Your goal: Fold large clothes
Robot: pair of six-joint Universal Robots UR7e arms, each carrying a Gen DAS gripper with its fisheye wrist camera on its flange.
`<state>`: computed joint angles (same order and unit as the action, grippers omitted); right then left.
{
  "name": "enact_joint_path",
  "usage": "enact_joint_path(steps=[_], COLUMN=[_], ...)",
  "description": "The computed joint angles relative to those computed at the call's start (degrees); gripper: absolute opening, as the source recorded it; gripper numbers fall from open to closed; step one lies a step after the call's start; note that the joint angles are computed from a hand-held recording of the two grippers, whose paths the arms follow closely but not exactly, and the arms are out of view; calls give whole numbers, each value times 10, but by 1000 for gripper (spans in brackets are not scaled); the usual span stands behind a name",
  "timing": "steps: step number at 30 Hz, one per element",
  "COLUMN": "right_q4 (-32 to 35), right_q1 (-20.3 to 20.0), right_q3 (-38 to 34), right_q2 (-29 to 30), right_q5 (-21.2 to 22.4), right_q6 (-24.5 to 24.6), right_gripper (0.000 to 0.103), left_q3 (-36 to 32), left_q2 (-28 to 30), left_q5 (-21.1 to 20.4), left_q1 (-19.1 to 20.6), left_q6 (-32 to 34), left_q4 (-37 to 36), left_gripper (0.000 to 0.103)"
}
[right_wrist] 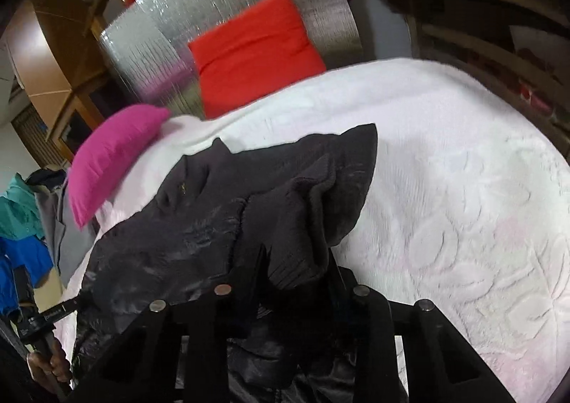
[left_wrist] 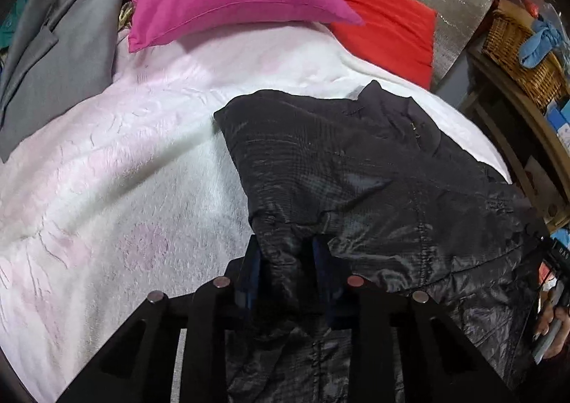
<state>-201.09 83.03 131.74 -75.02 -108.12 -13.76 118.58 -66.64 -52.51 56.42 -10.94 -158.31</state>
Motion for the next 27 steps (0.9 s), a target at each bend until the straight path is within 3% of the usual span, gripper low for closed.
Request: enact_joint_path(steps=[2,4,5,6,7,8,13,17,19,20,21,23,27], right_q4=[34,86,95,110,134,141,87,101,117,124,133,108,47], right_q1=[-5,-16,-20,-23,-27,-32,-57,-74,-78,-77,-71,-59,-22], right_q3=[-13,-26,-27,-29,-32,-32,-34,-60,-72,-80,-91,-91,-77], right_q2=[8,11,6,-1,-14,-23,-37,-11,3,13,26,39,38], right_q5=[-20,-27,-19,-11,4,19,76,108,110,104,89,63,28], right_q6=[16,38,47,58,74,81,106,145,145,142,137,122,74], right_gripper=[33,41,45,49,60,64,72,71,63,45,43,33,25], left_q3=[-10,-18,-20,-20,-18,-19,-20,-25,-27,-28,-29,-24,-15], left_q2=[6,10,11,11,8,6,-8,0,10,13,16,21,29], left_q5=[10,27,40,51,53,49,19,5,7,5,-4,-15,22], left_q1=[5,4,1,-1,-1,0,17,26,27,27,28,25,3], left_q6=[-14,-28,-39,-43,-42,-43,-44,-42,-28,-23,-18,-10,12], left_q4=[33,59,69,68,60,57,26,17,10,5,1,-13,-40], left_gripper=[34,48,63,66,66,66,67,66,65,57,45,32,23])
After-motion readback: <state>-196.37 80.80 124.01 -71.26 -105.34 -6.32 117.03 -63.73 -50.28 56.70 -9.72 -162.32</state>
